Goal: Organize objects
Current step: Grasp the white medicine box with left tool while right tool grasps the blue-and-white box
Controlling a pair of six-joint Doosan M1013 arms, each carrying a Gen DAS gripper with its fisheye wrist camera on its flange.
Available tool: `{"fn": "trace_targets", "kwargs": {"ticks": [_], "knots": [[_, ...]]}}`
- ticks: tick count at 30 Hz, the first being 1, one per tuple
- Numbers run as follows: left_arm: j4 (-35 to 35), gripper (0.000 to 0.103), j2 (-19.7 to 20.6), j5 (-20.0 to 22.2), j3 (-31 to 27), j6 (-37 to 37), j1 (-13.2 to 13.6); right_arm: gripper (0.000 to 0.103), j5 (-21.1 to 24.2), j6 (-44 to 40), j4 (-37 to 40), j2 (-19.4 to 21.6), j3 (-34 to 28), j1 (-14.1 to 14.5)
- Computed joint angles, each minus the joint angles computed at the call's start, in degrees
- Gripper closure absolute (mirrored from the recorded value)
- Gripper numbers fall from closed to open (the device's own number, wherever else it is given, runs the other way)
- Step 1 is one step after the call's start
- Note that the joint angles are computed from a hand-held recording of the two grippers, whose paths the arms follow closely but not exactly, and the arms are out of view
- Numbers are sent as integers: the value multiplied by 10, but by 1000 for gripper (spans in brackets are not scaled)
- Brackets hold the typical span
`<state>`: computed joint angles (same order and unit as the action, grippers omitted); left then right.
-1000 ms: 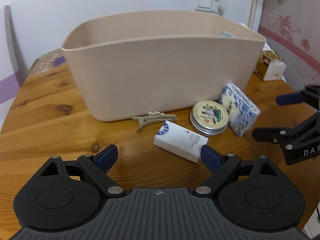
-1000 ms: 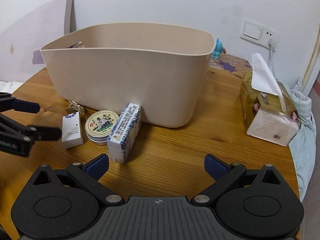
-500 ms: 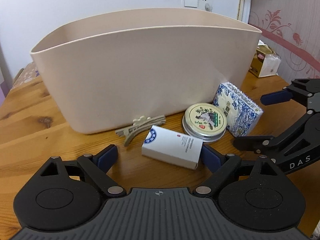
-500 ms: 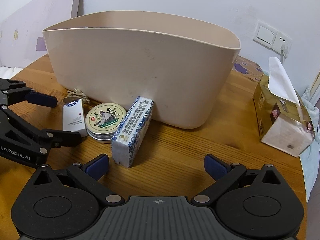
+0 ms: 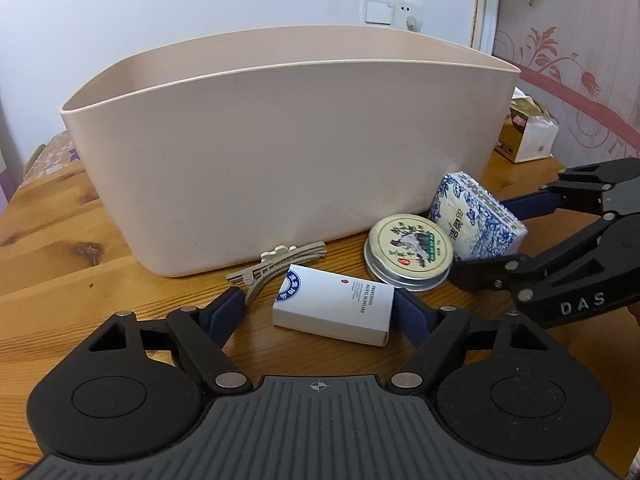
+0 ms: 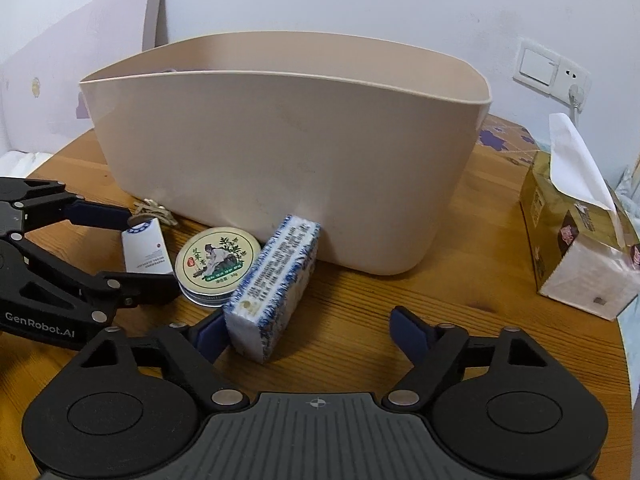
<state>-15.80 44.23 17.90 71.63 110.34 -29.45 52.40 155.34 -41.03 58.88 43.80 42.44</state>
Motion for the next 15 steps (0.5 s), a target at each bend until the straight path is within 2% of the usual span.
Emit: {"fn": "trace_targets", "kwargs": {"ticks": [4, 7, 10, 12, 15], "knots": [[9, 27, -6, 17, 4, -11, 1, 30, -2, 4, 1, 0, -3, 1], [46, 27, -8, 19, 4, -51, -1, 36, -3, 2, 1, -2, -1, 3], [73, 27, -12, 18, 11, -87, -1, 38, 1, -2, 0, -4, 0, 4], [60, 27, -13, 13, 13, -70, 0, 38, 4, -1, 0, -6, 1, 4], [5, 27, -12, 7, 16, -9, 3, 39, 3, 3, -1, -10, 7, 5]]}}
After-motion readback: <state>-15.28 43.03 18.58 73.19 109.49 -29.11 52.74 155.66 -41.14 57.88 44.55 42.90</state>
